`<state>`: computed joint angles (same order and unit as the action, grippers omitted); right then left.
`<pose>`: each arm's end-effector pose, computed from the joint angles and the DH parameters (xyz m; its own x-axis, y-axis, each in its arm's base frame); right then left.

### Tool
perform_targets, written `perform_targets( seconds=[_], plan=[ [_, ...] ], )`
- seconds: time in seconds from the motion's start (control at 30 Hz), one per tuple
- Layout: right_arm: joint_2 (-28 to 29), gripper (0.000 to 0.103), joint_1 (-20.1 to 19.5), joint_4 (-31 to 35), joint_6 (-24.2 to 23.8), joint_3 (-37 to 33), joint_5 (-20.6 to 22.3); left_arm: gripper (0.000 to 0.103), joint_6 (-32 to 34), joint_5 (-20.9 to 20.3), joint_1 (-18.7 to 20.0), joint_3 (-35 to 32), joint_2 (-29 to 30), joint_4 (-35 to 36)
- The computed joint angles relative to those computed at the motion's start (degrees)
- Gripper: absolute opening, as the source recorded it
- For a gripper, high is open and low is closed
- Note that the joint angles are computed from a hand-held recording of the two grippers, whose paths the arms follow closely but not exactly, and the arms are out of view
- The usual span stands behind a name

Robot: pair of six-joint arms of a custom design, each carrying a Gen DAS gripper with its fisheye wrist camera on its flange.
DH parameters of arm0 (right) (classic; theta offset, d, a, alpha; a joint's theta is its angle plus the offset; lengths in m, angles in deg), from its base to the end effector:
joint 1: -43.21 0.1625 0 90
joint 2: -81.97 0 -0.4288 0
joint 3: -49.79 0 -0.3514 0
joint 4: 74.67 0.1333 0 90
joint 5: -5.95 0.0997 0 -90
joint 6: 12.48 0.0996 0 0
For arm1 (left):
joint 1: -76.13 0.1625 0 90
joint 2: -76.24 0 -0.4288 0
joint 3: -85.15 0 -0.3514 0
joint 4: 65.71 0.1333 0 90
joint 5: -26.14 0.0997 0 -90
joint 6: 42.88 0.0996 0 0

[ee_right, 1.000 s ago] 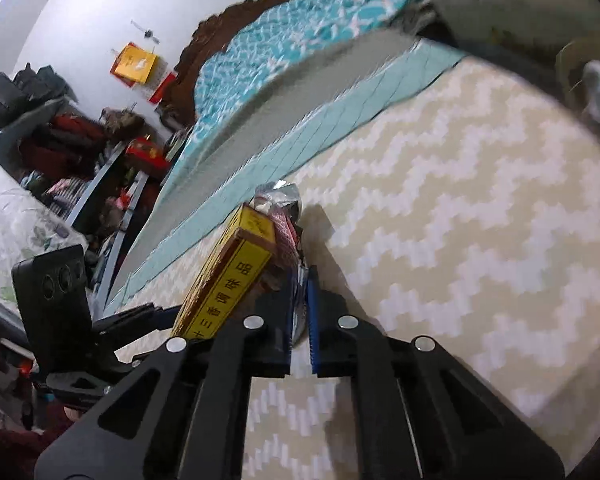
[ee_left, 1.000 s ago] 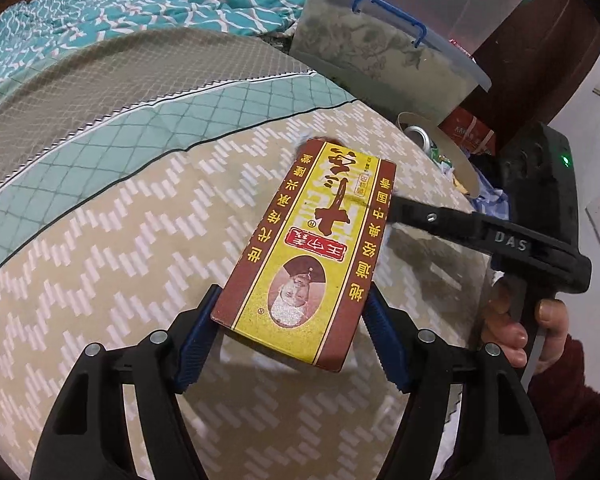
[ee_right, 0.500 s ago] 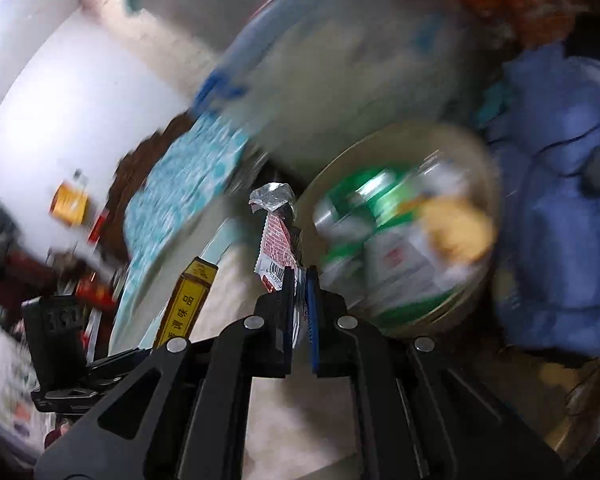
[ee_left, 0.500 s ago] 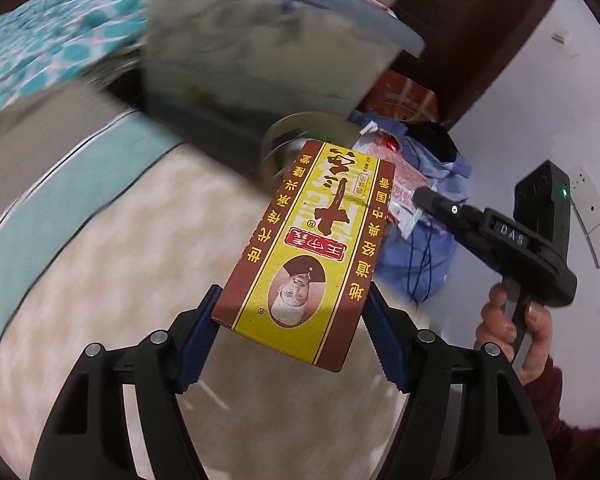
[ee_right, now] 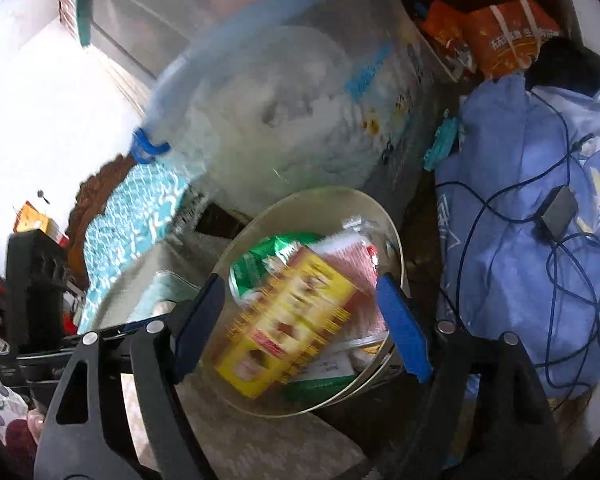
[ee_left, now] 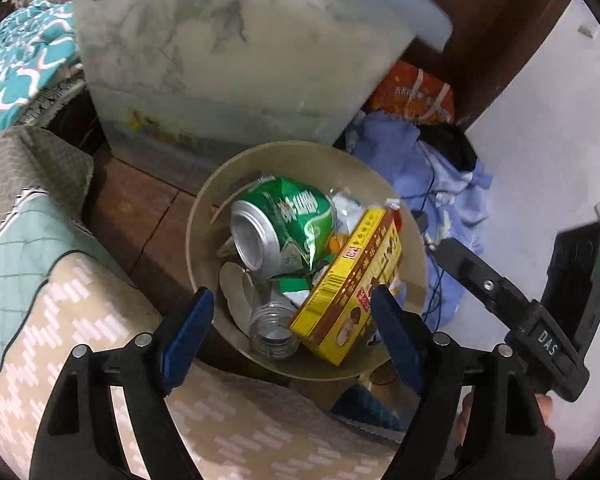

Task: Collect trash

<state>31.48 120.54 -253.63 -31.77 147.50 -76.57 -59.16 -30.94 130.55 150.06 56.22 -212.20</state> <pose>-0.0002 -0.6678 0.2281 -0.9850 -0.1150 0.1282 -0.1714 0.7310 -0.6605 -0.2934 -0.7323 -0.0006 -0.8761 0.1602 -0.4547 0.3379 0.8768 -0.3423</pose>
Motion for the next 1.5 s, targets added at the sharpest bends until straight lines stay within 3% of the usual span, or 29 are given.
perform_targets(
  seconds=[0.3, 0.57, 0.77, 1.07, 1.2, 1.33, 1.5],
  plan=[
    [-5.4, 0.079, 1.1, -5.5, 0.4, 12.0, -0.1, 0.082, -1.1, 6.8, -4.1, 19.1, -8.9, -11.3],
    [-6.7, 0.092, 5.3, -19.3, 5.0, 23.7, -7.1, 0.085, -7.5, 13.0, -7.7, 36.1, -16.7, -15.8],
    [-7.6, 0.095, 8.1, -23.3, 6.6, 28.1, -9.9, 0.09, -11.5, 18.0, -11.5, 45.6, -21.2, -18.3],
    [-8.5, 0.096, 12.6, -27.7, 7.0, 32.7, -13.9, 0.094, -16.4, 22.1, -16.0, 54.7, -26.5, -20.3],
    [-7.2, 0.1, 15.7, -34.0, 5.7, 34.6, -17.9, 0.094, -18.8, 23.2, -17.3, 57.5, -28.4, -20.8],
    [-5.8, 0.1, 17.9, -38.4, 5.8, 35.6, -21.5, 0.095, -22.7, 26.6, -18.8, 58.9, -29.5, -17.0],
    [-5.7, 0.1, 19.1, -39.6, 7.2, 36.4, -22.9, 0.095, -28.5, 30.1, -20.5, 59.7, -31.4, -9.9]
  ],
)
